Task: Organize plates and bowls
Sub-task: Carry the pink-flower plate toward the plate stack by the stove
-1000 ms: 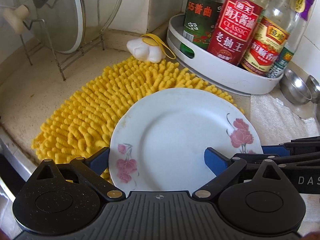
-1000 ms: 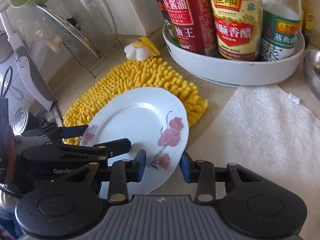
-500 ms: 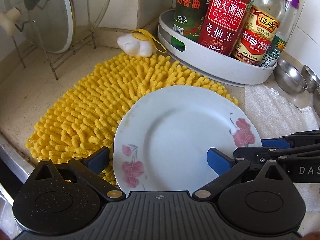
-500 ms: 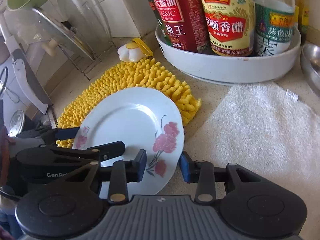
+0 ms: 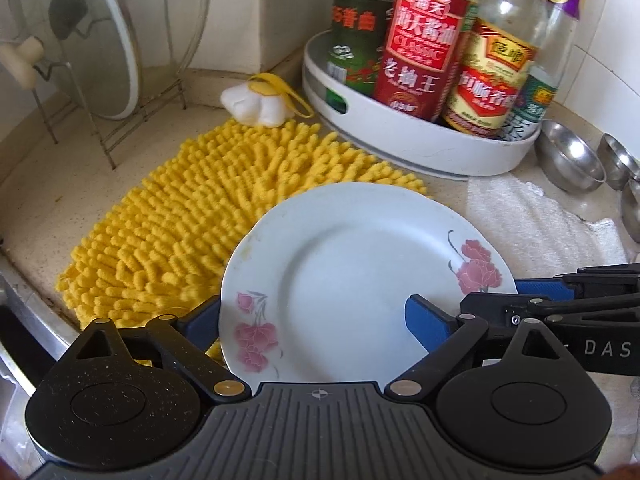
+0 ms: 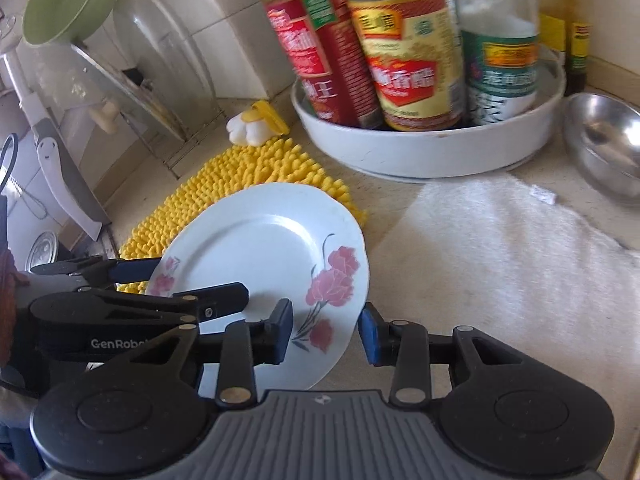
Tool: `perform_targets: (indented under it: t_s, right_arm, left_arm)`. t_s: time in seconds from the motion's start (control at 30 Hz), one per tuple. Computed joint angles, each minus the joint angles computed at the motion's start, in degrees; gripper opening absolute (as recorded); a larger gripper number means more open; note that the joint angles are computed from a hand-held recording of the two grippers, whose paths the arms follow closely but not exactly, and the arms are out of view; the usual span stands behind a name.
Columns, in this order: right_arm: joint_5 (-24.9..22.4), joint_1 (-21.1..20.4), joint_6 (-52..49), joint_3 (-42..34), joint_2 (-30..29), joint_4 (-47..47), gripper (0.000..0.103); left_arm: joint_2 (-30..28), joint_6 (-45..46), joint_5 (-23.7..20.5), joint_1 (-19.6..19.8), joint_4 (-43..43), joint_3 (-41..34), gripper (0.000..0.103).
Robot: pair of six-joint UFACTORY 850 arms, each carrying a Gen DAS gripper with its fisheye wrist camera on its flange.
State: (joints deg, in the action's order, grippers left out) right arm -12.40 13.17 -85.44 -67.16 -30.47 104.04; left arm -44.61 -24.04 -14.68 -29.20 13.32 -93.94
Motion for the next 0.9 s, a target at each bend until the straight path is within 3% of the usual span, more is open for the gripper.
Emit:
perform_targets:
  t_s: [0.67,0.9]
  right_arm:
    - [2.4,-3.4,-33.5,10.7,8.4,40.4,0.04]
    - [2.2,-4.2,-40.6,13.3,10.2,49.6,0.04]
  left_arm:
    - [-4.7,20.8,-1.6,-4.3,-13.8,-9.2,0.097]
    - [-5.8,25.3,-2.6,-5.5,-16.5,-11.3,0.097]
